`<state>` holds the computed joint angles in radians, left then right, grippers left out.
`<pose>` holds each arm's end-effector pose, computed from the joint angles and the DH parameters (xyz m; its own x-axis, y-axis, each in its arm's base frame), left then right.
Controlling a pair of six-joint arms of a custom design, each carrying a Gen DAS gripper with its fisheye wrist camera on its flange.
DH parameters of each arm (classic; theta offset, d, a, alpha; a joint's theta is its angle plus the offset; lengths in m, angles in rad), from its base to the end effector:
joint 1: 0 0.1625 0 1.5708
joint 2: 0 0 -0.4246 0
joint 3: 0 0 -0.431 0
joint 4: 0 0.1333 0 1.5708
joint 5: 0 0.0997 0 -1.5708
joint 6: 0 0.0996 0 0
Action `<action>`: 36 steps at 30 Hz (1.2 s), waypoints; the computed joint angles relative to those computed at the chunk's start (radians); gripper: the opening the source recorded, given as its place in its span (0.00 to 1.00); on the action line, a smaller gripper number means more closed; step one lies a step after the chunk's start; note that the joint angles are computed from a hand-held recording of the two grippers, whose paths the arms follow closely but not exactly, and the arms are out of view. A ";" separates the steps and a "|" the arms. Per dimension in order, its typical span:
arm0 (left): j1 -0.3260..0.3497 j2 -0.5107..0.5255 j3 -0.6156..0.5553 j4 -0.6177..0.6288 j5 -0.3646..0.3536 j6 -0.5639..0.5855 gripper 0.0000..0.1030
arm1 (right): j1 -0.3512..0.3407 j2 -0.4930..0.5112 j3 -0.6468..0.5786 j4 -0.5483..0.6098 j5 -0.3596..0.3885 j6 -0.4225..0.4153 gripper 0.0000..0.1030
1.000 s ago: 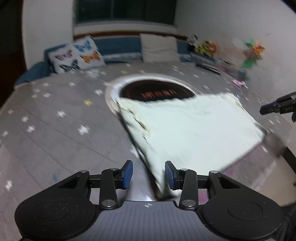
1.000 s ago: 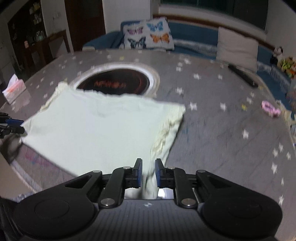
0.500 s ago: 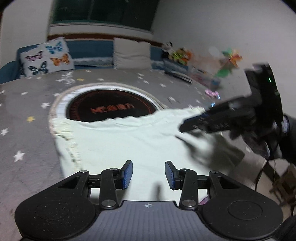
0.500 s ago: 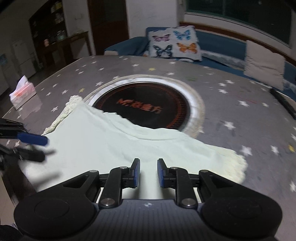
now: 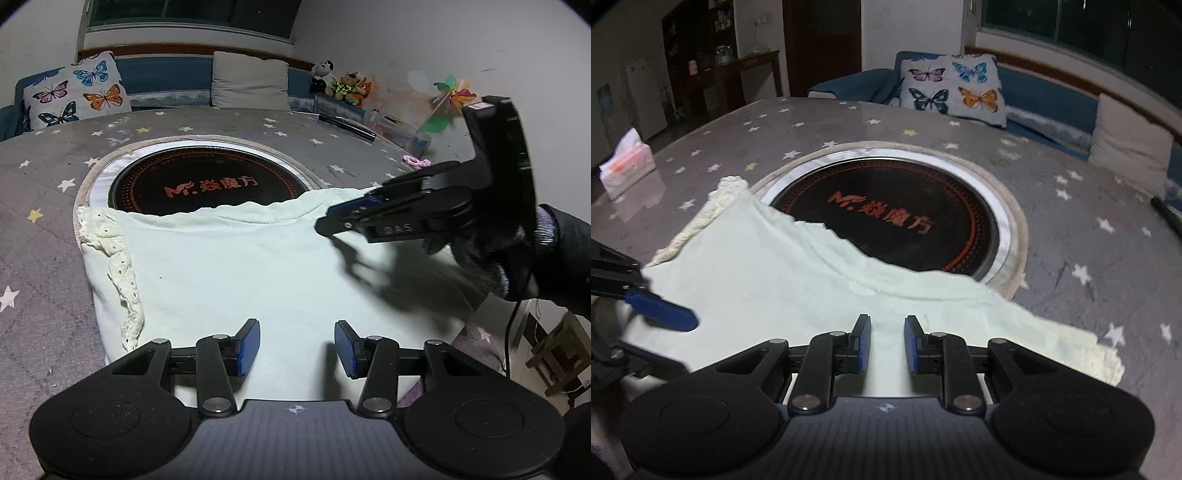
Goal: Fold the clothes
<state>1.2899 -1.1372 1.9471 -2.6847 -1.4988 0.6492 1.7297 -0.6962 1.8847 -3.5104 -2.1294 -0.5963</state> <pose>-0.0315 -0.6159 0.1707 -0.6082 0.7580 -0.2356 0.7937 0.5756 -0.1970 0.1771 -0.5966 0.0412 -0.6752 -0.2208 0.7038 -0.5981 0.7224 -0.3471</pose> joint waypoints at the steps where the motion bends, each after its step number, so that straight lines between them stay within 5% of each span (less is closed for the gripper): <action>1: 0.001 0.000 -0.001 0.002 -0.002 0.000 0.47 | 0.000 0.009 -0.009 -0.008 -0.005 -0.009 0.19; 23: 0.016 -0.006 0.002 -0.040 -0.019 -0.061 0.50 | -0.004 0.071 -0.099 0.038 0.063 -0.033 0.21; 36: 0.027 -0.008 -0.005 -0.113 -0.001 -0.117 0.50 | -0.010 0.054 -0.103 0.054 0.069 0.059 0.23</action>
<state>1.3166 -1.1456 1.9426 -2.7980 -1.4998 0.5320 1.7192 -0.6421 1.7819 -3.4561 -2.0599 -0.5371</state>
